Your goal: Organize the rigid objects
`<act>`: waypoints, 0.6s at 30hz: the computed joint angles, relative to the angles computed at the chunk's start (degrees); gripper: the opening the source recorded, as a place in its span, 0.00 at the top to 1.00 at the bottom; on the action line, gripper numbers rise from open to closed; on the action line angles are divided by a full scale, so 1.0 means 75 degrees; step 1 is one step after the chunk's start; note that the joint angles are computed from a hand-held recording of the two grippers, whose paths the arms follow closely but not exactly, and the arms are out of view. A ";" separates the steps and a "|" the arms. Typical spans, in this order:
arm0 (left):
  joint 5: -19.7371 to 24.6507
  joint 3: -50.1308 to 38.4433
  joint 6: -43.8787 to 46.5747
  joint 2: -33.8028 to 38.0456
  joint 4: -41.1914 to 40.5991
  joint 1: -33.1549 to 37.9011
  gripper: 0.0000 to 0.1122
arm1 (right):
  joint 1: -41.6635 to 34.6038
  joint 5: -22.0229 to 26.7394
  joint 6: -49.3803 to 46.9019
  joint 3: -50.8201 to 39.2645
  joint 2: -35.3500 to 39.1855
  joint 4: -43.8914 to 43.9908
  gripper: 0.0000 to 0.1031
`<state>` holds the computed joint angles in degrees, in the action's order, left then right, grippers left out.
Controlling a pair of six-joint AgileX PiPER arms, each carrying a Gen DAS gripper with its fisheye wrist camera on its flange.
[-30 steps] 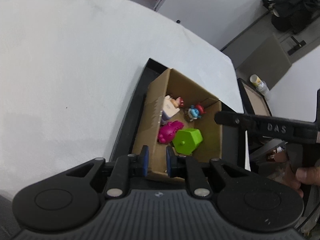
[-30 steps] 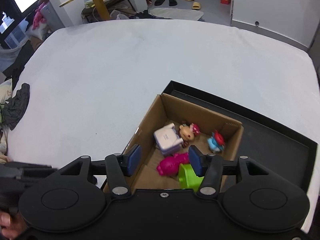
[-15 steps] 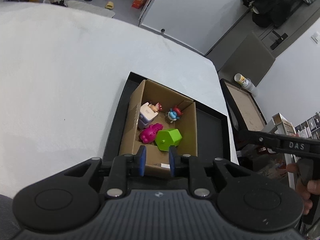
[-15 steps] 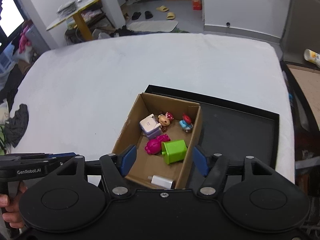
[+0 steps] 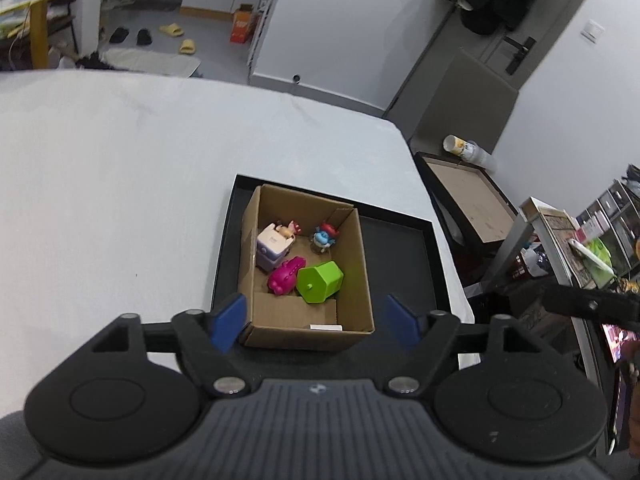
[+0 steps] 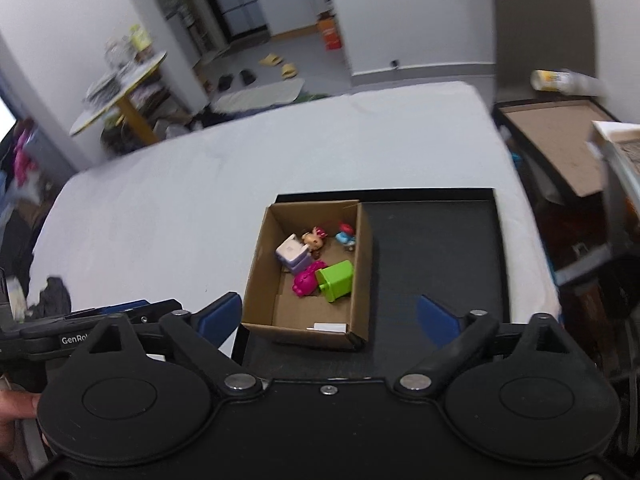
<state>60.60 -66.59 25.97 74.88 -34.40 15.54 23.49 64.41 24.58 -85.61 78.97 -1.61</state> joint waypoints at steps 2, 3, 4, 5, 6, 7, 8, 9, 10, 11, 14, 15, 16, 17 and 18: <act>0.0051 0.0028 0.0069 -0.0124 0.0004 -0.0010 0.28 | 0.0250 -0.0088 0.0578 0.0411 -0.0439 -0.0438 0.00; 0.0077 0.0056 0.0126 -0.0194 -0.0003 -0.0012 0.27 | 0.0370 -0.0116 0.0818 0.0589 -0.0623 -0.0613 0.00; 0.0109 0.0095 0.0179 -0.0275 -0.0008 -0.0003 0.27 | 0.0510 -0.0109 0.0998 0.0732 -0.0794 -0.0798 0.00; 0.0128 0.0139 0.0212 -0.0349 0.0004 -0.0007 0.26 | 0.0741 -0.0131 0.1249 0.0890 -0.0976 -0.1116 0.00; 0.0152 0.0183 0.0263 -0.0426 -0.0004 0.0003 0.26 | 0.1022 -0.0128 0.1542 0.1037 -0.1143 -0.1490 0.00; 0.0174 0.0265 0.0357 -0.0546 -0.0054 0.0050 0.26 | 0.1270 -0.0120 0.1783 0.1216 -0.1317 -0.1784 0.00; 0.0184 0.0357 0.0450 -0.0670 -0.0091 0.0088 0.25 | 0.1434 -0.0171 0.2017 0.1403 -0.1488 -0.1969 0.00; 0.0196 0.0416 0.0511 -0.0746 -0.0103 0.0105 0.25 | 0.1543 -0.0335 0.2299 0.1678 -0.1742 -0.2119 0.00; 0.0182 0.0518 0.0591 -0.0858 -0.0130 0.0130 0.25 | 0.1653 -0.0504 0.2674 0.1979 -0.1975 -0.2276 0.00; 0.0165 0.0599 0.0644 -0.0954 -0.0153 0.0148 0.25 | 0.1843 -0.0614 0.3127 0.2268 -0.2154 -0.2486 0.00; 0.0090 0.0898 0.0935 -0.1283 -0.0232 0.0217 0.25 | 0.2980 -0.0463 0.4722 0.2920 -0.2455 -0.3937 0.00; 0.0061 0.0966 0.0933 -0.1389 -0.0162 0.0191 0.25 | 0.3367 -0.0363 0.5161 0.3092 -0.2498 -0.4384 0.00; 0.0063 0.1053 0.1009 -0.1506 -0.0192 0.0230 0.25 | 0.3664 -0.0257 0.5522 0.3223 -0.2480 -0.4697 0.00; 0.0110 0.1127 0.1129 -0.1600 -0.0286 0.0313 0.25 | 0.3874 -0.0186 0.5823 0.3325 -0.2457 -0.4853 0.00; 0.0154 0.1181 0.1214 -0.1676 -0.0345 0.0375 0.25 | 0.3996 -0.0226 0.6030 0.3439 -0.2468 -0.4924 0.00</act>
<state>61.76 -57.73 35.07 62.31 -36.99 18.35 53.46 62.71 69.81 -59.81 60.46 -38.53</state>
